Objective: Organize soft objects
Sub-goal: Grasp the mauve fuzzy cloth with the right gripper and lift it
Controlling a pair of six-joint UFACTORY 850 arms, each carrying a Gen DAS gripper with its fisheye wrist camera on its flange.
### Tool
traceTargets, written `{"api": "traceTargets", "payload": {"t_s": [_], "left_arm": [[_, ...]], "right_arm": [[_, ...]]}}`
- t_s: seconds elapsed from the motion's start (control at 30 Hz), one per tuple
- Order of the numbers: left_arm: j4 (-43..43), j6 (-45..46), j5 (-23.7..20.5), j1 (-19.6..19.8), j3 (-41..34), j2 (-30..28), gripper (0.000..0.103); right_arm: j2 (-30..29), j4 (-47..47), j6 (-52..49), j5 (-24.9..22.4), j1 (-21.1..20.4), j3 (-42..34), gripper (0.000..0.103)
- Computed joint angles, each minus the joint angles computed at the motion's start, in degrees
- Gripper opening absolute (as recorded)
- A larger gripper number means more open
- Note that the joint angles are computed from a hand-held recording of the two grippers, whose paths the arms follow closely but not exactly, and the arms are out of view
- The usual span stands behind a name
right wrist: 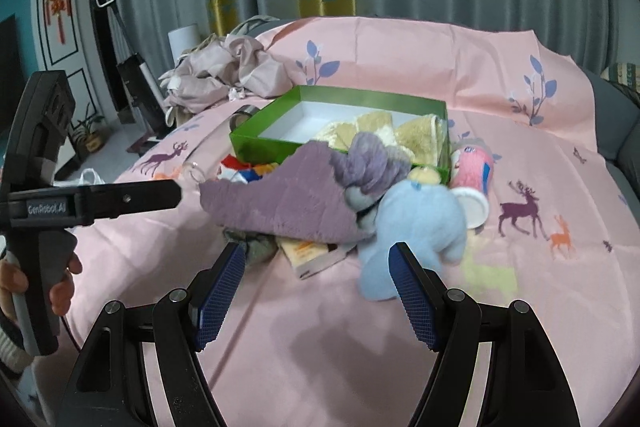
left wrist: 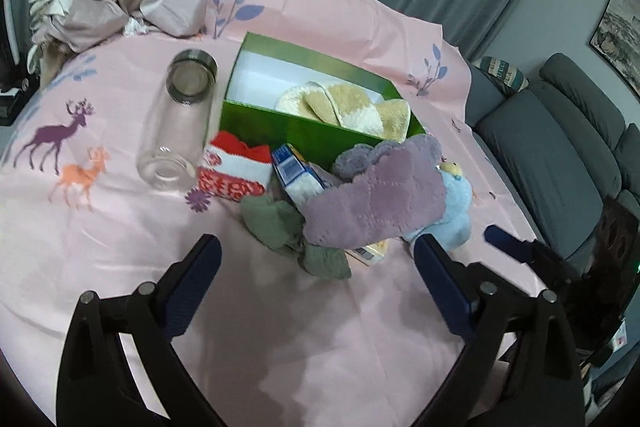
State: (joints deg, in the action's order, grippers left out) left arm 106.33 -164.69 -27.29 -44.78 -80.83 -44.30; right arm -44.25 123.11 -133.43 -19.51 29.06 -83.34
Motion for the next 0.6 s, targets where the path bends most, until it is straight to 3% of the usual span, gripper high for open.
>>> {"api": "traceTargets", "payload": {"t_s": [0.2, 0.3, 0.37, 0.47, 0.57, 0.6], "left_arm": [[3.44, -0.22, 0.27, 0.54, -1.76, -1.46, 0.095], [6.32, -1.89, 1.45, 1.16, -2.41, -2.16, 0.085], [8.24, -3.34, 2.43, 1.63, -3.08, -2.81, 0.085], [12.01, -6.72, 3.66, 2.28, -3.43, -3.33, 0.073], [13.97, -8.53, 4.72, 2.80, -3.94, -3.83, 0.070], [15.05, -9.63, 4.94, 2.92, -3.92, -3.87, 0.061]], "right_arm": [[-2.58, 1.51, 0.09, 0.08, 0.55, -1.83, 0.075], [-3.68, 1.92, -0.39, -0.03, 0.64, -3.15, 0.075], [-4.30, 2.04, -0.87, -0.67, 0.59, -3.91, 0.075], [-5.44, 0.08, 0.59, -0.71, 0.57, -5.59, 0.075], [-6.57, -2.89, 3.58, -0.27, 0.62, -7.26, 0.075], [-6.92, -3.92, 4.71, -0.31, 0.59, -7.79, 0.075]]}}
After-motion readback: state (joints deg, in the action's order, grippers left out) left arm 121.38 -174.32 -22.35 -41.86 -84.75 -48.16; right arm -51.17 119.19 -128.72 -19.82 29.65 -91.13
